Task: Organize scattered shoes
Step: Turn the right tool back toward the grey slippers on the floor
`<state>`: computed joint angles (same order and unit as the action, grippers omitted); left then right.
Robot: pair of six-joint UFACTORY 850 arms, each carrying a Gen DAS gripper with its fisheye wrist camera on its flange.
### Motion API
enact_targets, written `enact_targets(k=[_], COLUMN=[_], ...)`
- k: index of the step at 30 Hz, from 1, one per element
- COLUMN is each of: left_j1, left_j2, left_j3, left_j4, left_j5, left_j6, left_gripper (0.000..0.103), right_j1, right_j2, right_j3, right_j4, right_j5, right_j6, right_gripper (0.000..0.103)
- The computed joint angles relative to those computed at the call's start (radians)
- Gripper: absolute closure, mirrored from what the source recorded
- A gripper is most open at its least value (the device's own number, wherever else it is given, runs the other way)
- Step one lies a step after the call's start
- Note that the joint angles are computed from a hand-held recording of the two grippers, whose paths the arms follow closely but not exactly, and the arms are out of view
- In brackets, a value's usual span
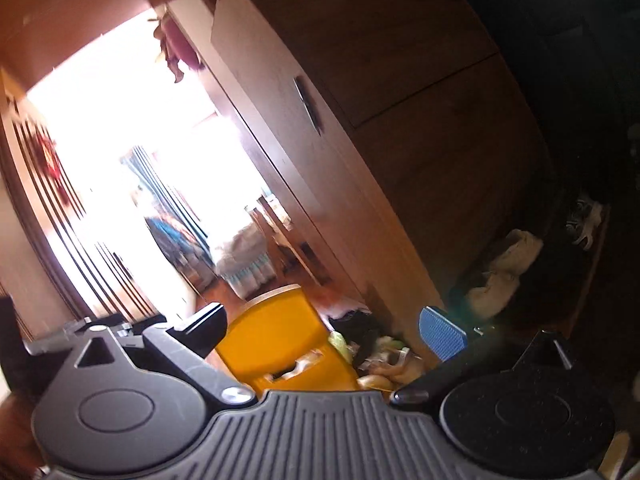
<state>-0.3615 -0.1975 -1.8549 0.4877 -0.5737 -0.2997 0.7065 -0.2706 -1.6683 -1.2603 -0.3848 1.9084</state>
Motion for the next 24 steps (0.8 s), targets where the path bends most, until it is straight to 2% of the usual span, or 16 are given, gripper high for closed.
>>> enact_targets(k=[2, 5, 9, 13, 16, 18, 22, 24], left_j1=[-0.016, -0.043, -0.082, -0.125, -0.154, -0.171, -0.191, -0.203], left_j2=[-0.018, -0.047, -0.145, -0.227, -0.299, -0.370, -0.404, -0.417], left_j3=[-0.004, -0.013, -0.135, -0.238, -0.316, -0.384, -0.371, -0.327], left_j4=[-0.030, -0.041, -0.180, -0.256, -0.324, -0.415, -0.401, -0.365], left_j5=[-0.012, -0.008, -0.036, -0.058, -0.093, -0.143, -0.136, -0.106], left_j6=[0.034, 0.062, 0.196, 0.324, 0.426, 0.526, 0.504, 0.470], left_gripper=[0.000, 0.000, 0.000, 0.000, 0.000, 0.000, 0.000, 0.000], right_j1=[0.000, -0.014, -0.024, -0.035, -0.050, -0.061, -0.076, -0.093], right_j2=[0.003, 0.017, 0.049, 0.092, 0.131, 0.157, 0.206, 0.231], right_j3=[0.016, 0.064, 0.122, 0.194, 0.261, 0.308, 0.390, 0.428], right_j4=[0.046, 0.038, 0.036, 0.043, 0.056, 0.062, 0.028, 0.066], right_j5=[-0.037, -0.061, -0.134, -0.185, -0.177, -0.159, -0.146, -0.157], right_j6=[-0.069, -0.057, -0.051, -0.085, -0.104, -0.103, -0.026, -0.050], right_gripper=[0.000, 0.000, 0.000, 0.000, 0.000, 0.000, 0.000, 0.000])
